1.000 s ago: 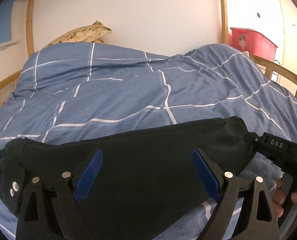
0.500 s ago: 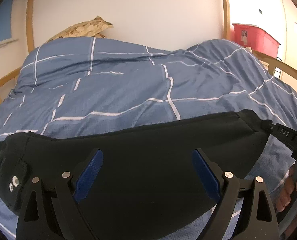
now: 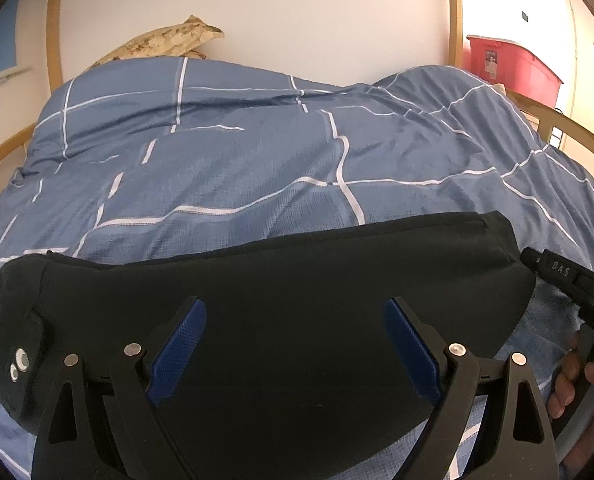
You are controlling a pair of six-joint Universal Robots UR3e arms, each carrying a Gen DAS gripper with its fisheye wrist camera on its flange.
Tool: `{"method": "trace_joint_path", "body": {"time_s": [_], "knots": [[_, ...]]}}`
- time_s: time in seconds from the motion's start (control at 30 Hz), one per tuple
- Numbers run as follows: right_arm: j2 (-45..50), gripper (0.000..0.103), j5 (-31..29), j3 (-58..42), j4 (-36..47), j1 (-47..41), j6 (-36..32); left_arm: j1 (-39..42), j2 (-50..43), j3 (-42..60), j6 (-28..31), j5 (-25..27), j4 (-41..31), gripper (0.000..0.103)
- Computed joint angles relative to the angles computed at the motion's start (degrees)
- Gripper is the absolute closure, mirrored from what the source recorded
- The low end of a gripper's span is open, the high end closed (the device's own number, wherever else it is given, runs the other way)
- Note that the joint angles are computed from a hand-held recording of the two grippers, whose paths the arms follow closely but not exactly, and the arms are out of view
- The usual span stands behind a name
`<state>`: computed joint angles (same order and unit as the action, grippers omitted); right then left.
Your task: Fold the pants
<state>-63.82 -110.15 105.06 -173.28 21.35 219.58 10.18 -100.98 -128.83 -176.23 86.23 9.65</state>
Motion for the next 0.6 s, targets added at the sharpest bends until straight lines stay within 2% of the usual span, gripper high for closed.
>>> {"method": "trace_joint_path", "body": {"time_s": [0.03,0.17,0.27,0.33,0.4,0.5,0.53,0.6], "knots": [[-0.45,0.054,-3.31,0.11,-0.33,1.52,0.62,0.45,1.0,-0.56,0.41,-0.68,-0.26,0.012],[-1.06,0.046,-15.34,-3.48,3.37,8.26,1.38,3.5,7.07,-3.85,2.13,-4.48,-2.28,0.012],[-1.57,0.042,-17.47,-6.51,4.48,12.12,-0.47,8.7,15.13,-5.64,5.25,-9.87,-10.59,0.012],[-1.64,0.037,-18.6,-8.32,5.46,14.11,-0.33,13.34,21.52,-7.73,7.85,-11.57,-15.83,0.012],[-1.84,0.033,-19.5,-9.41,7.09,15.56,2.05,17.54,26.47,-10.67,9.31,-10.72,-17.72,0.01],[-3.22,0.033,-18.34,-5.35,3.16,15.8,6.78,21.8,30.01,-13.05,9.83,-9.59,-20.12,0.009],[-3.31,0.033,-17.45,-2.93,-0.24,15.42,8.13,22.21,29.96,-13.63,9.21,-8.61,-19.88,0.009],[-2.71,0.033,-16.45,-1.05,-1.68,14.78,9.95,20.3,27.33,-14.61,8.3,-5.22,-15.98,0.009]]}}
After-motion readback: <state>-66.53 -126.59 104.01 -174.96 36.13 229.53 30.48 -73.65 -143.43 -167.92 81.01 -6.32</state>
